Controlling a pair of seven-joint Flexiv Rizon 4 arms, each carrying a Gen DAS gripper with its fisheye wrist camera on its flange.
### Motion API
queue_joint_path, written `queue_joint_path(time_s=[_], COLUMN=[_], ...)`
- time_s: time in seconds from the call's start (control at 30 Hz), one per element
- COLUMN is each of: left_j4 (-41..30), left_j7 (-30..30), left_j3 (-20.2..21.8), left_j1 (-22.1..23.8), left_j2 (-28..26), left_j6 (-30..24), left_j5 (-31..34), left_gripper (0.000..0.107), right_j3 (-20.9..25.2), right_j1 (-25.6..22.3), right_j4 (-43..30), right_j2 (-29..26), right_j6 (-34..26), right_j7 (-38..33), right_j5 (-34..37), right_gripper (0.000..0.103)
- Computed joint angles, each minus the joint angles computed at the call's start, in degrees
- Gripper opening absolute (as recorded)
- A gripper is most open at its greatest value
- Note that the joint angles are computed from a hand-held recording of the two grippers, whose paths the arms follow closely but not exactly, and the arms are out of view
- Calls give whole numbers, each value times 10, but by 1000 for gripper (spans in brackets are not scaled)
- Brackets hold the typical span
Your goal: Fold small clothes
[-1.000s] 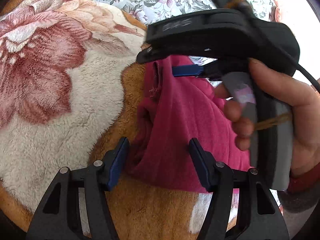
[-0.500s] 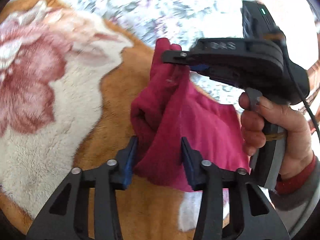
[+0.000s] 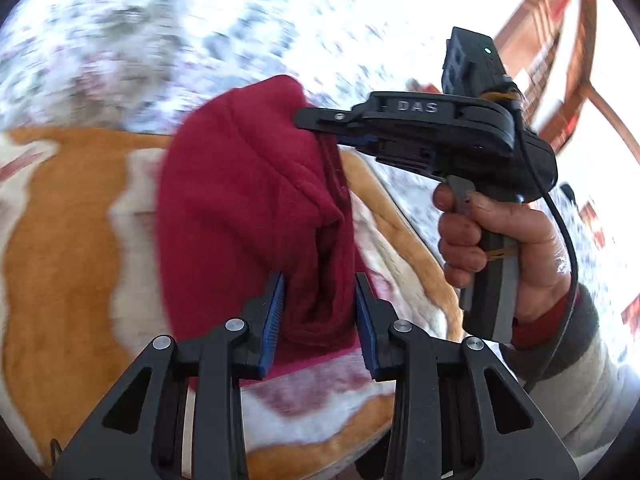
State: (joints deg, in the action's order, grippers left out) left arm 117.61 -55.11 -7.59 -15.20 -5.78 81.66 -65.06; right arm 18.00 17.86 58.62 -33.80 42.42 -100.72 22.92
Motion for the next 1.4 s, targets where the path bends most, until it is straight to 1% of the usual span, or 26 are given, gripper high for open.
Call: queue_joint_path(time_s=[0.03, 0.1, 0.2, 0.27, 0.33, 0.43, 0.47, 0.5, 0.53, 0.57, 0.6, 0.63, 0.7, 0.8, 0.87, 0.9, 0.97, 1.0, 1.03, 1.07, 1.1, 1.13, 1.2, 1.27, 1.3, 1.4], left_j4=[-16, -43, -73, -89, -97, -94, -92, -87, -76, -77, -66, -57, -47, -35, -37, -33, -34, -37, -39, -45, -45, -44, -32, -27, -25, -18], left_j7=[-27, -68, -122, -161, -193, -190, -174, -166, -166, -173, -181, -187, -211, -261, -287, -287, -291, -304, -309, -311, -312, -312, -292, -286, -290, -304], left_j3=[4, 3, -1, -2, -2, -12, -17, -17, -11, -4, 6, 14, 30, 54, 58, 56, 52, 54, 55, 53, 51, 49, 41, 40, 41, 43], left_j1=[2, 7, 14, 19, 23, 40, 49, 52, 49, 47, 44, 43, 42, 46, 55, 60, 65, 65, 66, 68, 68, 69, 70, 70, 68, 64], left_j2=[-15, -43, -79, -99, -109, -96, -86, -75, -62, -59, -44, -30, -14, 1, -3, -3, -13, -16, -18, -25, -27, -26, -20, -21, -25, -32], left_j6=[-17, -41, -62, -81, -99, -118, -131, -138, -139, -141, -141, -138, -132, -121, -129, -128, -119, -119, -121, -124, -126, -127, -124, -129, -131, -113], left_j5=[47, 112, 185, 228, 260, 271, 262, 261, 269, 283, 300, 316, 353, 433, 445, 435, 429, 443, 449, 451, 451, 449, 429, 422, 427, 437], left_gripper=[33, 33, 33, 33, 33, 33, 33, 36, 38, 42, 43, 43, 43, 43, 43, 43, 43, 43, 43, 43, 43, 43, 43, 43, 43, 43], right_j3=[-2, -6, -12, -24, -24, 6, 20, 28, 29, 27, 25, 24, 21, 28, 27, 28, 22, 15, 10, 5, -1, -2, 2, -7, -15, -20], right_j1=[-10, -29, -49, -47, -51, -86, -101, -111, -114, -114, -113, -112, -110, -117, -117, -117, -109, -99, -91, -85, -79, -80, -90, -82, -72, -62], right_j4=[5, 17, 29, 39, 37, 21, 16, 15, 21, 30, 39, 50, 86, 132, 150, 155, 160, 161, 163, 167, 176, 183, 201, 228, 244, 259], right_j2=[2, 4, -2, -11, -26, -46, -48, -47, -40, -29, -18, -6, 28, 71, 89, 94, 96, 92, 89, 85, 86, 88, 104, 124, 131, 125], right_j6=[1, 6, 10, 13, 5, -8, -13, -16, -13, -10, -7, -5, 3, 0, -13, -23, -41, -45, -46, -39, -19, -6, 12, 29, 38, 36], right_j7=[0, 4, 14, 32, 52, 61, 59, 53, 47, 37, 27, 18, -5, -51, -67, -75, -78, -73, -69, -63, -54, -55, -80, -84, -77, -59], right_j5=[5, 16, 26, 11, 8, 62, 89, 108, 115, 115, 115, 114, 111, 131, 147, 159, 170, 164, 159, 156, 152, 156, 165, 140, 116, 90], right_gripper=[12, 12, 12, 12, 12, 13, 16, 19, 22, 24, 26, 28, 39, 43, 45, 45, 45, 45, 44, 26, 7, 7, 6, 6, 6, 6])
